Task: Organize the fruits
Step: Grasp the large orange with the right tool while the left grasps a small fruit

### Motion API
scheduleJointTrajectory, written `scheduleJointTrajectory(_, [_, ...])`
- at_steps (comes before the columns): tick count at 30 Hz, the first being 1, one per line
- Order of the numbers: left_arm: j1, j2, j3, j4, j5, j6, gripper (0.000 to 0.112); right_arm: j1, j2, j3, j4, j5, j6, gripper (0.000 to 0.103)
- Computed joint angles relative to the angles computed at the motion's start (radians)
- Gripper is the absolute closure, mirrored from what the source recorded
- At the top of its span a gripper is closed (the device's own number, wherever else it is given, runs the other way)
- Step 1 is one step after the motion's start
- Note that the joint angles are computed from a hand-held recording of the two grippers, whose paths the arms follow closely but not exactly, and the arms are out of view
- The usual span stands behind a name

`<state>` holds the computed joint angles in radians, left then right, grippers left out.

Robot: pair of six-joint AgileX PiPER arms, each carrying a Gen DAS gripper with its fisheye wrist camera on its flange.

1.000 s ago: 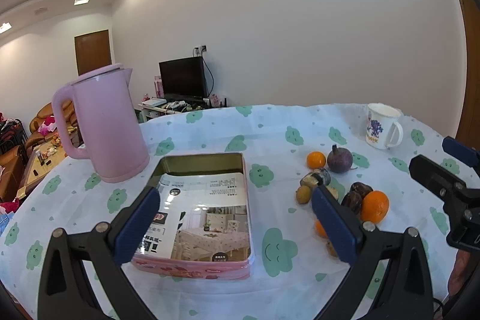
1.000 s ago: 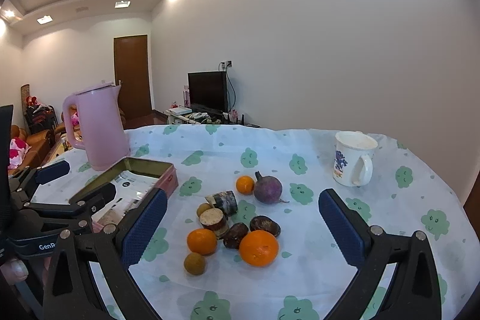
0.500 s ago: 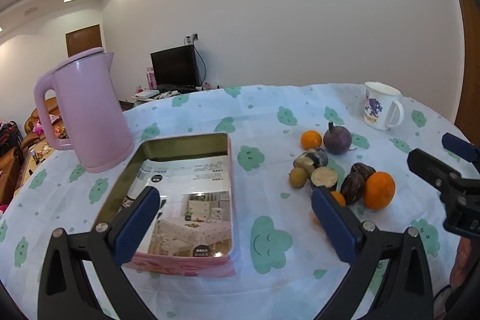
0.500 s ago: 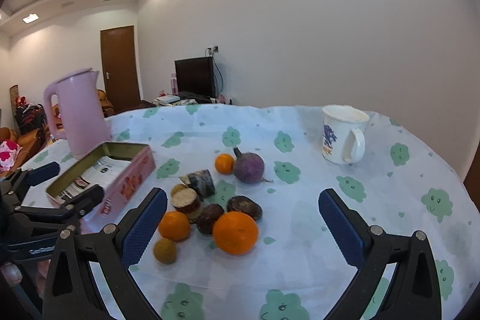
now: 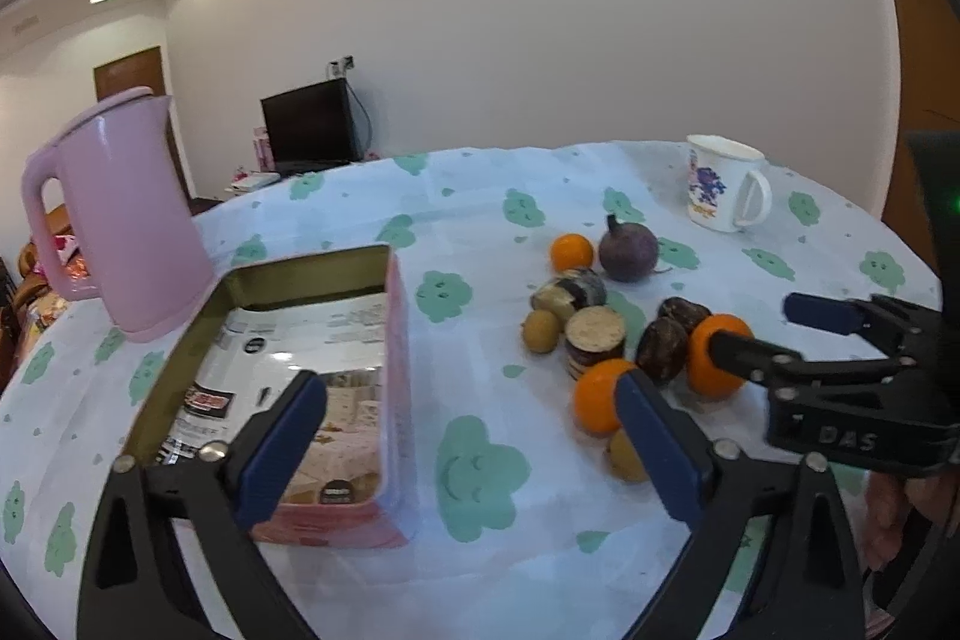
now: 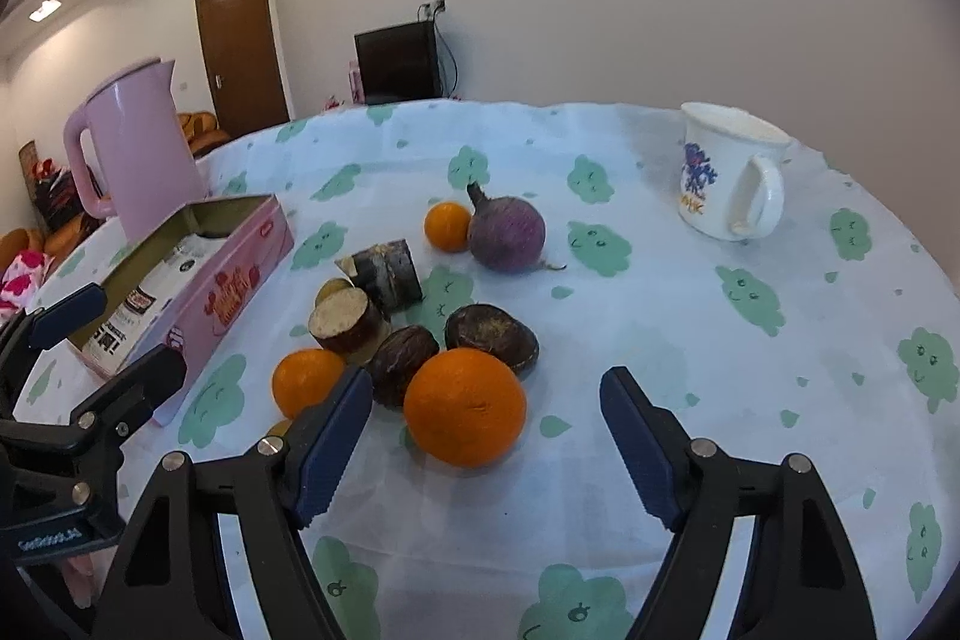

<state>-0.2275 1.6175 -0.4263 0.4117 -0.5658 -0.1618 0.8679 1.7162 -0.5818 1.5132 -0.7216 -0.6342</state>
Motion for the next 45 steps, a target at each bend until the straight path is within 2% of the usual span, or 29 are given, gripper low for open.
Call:
scheduleJointTrajectory(6, [-0.025, -0.004, -0.003, 0.112, 0.029, -0.091, 0.031, -0.11, 0.007, -0.008, -0.1, 0.178, 0.013, 0.052])
scheduleJointTrajectory(9, [-0.053, 0.003, -0.009, 0.157, 0.043, -0.133, 0.039, -0.115, 0.004, -0.004, -0.124, 0.192, 0.027, 0.054])
scheduleJointTrajectory(11, [-0.055, 0.014, -0.03, 0.254, 0.066, -0.229, 0.05, -0.114, -0.004, 0.014, -0.177, 0.192, 0.083, 0.054])
scheduleJointTrajectory(13, [-0.065, 0.024, -0.038, 0.285, 0.078, -0.265, 0.055, -0.092, -0.019, 0.042, -0.229, 0.146, 0.163, 0.054])
scheduleJointTrajectory(16, [-0.089, 0.036, -0.04, 0.28, 0.086, -0.264, 0.057, -0.058, -0.035, 0.058, -0.218, 0.081, 0.18, 0.054])
scheduleJointTrajectory(22, [-0.131, 0.066, -0.059, 0.299, 0.114, -0.296, 0.061, -0.026, -0.044, 0.076, -0.203, 0.009, 0.204, 0.054])
scheduleJointTrajectory(27, [-0.129, 0.108, -0.125, 0.517, 0.171, -0.531, 0.078, -0.007, -0.053, 0.096, -0.245, -0.017, 0.247, 0.054])
scheduleJointTrajectory(28, [-0.125, 0.115, -0.136, 0.559, 0.177, -0.58, 0.085, 0.002, -0.055, 0.098, -0.247, -0.029, 0.25, 0.054])
scheduleJointTrajectory(30, [-0.115, 0.125, -0.147, 0.61, 0.171, -0.639, 0.085, 0.022, -0.06, 0.099, -0.244, -0.053, 0.244, 0.054])
scheduleJointTrajectory(37, [-0.124, 0.104, -0.113, 0.485, 0.151, -0.501, 0.086, 0.059, -0.074, 0.115, -0.25, -0.136, 0.28, 0.054])
scheduleJointTrajectory(45, [-0.112, 0.025, -0.039, 0.264, 0.084, -0.266, 0.086, 0.124, -0.093, 0.142, -0.268, -0.307, 0.355, 0.054])
